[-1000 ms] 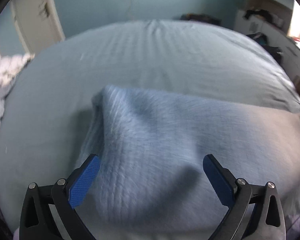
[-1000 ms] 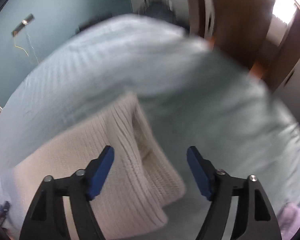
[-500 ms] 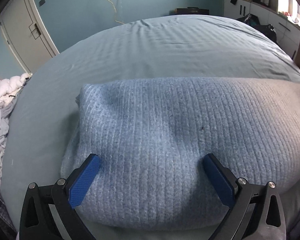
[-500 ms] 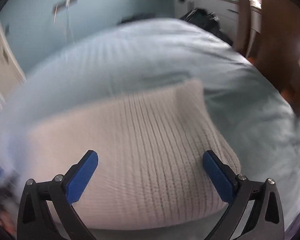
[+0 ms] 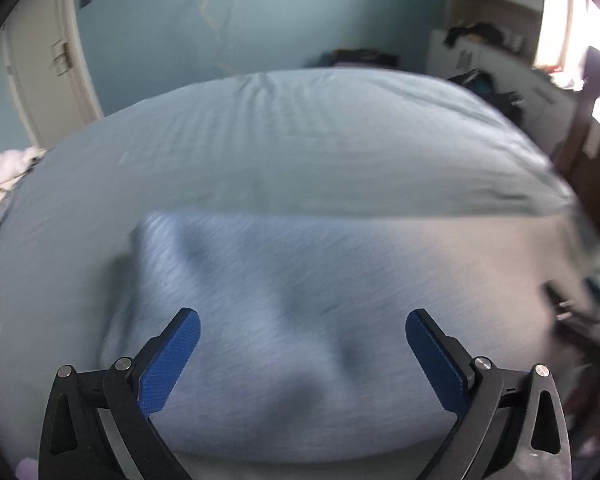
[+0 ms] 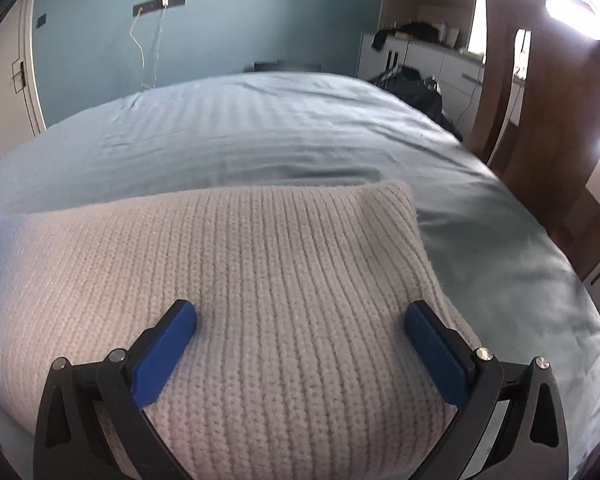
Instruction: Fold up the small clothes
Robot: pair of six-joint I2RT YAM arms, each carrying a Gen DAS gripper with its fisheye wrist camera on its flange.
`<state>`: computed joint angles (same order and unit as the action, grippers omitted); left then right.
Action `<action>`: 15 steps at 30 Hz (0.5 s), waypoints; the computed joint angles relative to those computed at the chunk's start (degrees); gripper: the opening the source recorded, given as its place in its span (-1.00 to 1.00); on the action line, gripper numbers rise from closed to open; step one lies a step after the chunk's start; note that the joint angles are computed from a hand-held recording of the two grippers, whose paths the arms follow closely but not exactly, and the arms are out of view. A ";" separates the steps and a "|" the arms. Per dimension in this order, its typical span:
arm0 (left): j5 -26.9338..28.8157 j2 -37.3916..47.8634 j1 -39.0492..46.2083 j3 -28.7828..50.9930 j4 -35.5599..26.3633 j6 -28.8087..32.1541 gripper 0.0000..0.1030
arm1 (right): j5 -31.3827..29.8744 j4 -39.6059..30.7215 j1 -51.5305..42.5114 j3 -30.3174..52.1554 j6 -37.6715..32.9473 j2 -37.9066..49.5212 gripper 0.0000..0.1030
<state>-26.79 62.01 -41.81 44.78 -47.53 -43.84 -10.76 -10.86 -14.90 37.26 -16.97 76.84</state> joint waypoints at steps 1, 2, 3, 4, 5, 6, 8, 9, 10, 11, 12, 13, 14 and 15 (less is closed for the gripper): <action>0.62 3.05 -0.52 2.02 0.64 0.41 1.00 | 0.14 -1.26 0.02 0.89 0.10 0.46 0.99; 0.66 6.25 -0.71 3.56 1.06 0.59 1.00 | 0.61 -2.27 0.31 1.67 -0.27 1.10 0.99; 0.45 9.11 -1.04 4.61 1.42 0.58 1.00 | 1.33 -4.43 0.88 2.41 -1.28 0.93 0.98; 0.43 12.56 -0.79 5.60 2.02 1.00 1.00 | 1.76 -7.83 1.10 4.48 -2.55 1.09 0.98; 0.54 16.95 -1.21 6.77 1.22 0.05 1.00 | 1.47 -9.51 0.88 5.49 -3.02 0.40 0.98; 1.82 20.05 -0.65 7.27 0.95 0.03 1.00 | 0.67 -9.80 0.30 5.47 -2.65 -1.22 0.98; 3.23 21.85 0.19 5.13 4.16 -0.32 1.00 | -3.81 -11.07 -1.47 5.01 -1.59 -6.36 0.98; 1.79 21.31 -0.43 4.01 5.63 -0.35 1.00 | -5.70 -12.38 -1.87 5.45 -1.70 -6.80 0.99; 1.08 22.08 -0.97 4.40 5.21 -0.17 1.00 | -7.62 -14.81 -1.74 6.62 -2.10 -6.44 0.99; 0.82 22.30 -1.35 4.66 4.71 -0.66 1.00 | -9.07 -17.12 -1.01 7.68 -2.77 -5.32 0.99; 0.96 22.45 -1.23 4.85 4.57 -0.71 1.00 | -8.28 -18.16 0.82 7.76 -3.60 -4.08 0.99; 1.22 22.40 -1.37 5.03 4.22 -0.97 1.00 | -5.51 -17.65 3.12 7.08 -4.46 -2.86 0.99; 1.57 21.93 -1.83 4.91 3.86 -1.59 1.00 | -0.22 -16.14 6.40 5.75 -5.66 -1.16 0.98; 2.52 21.18 -1.12 4.81 4.09 -1.03 1.00 | 4.20 -12.81 8.96 3.33 -7.15 -0.16 0.98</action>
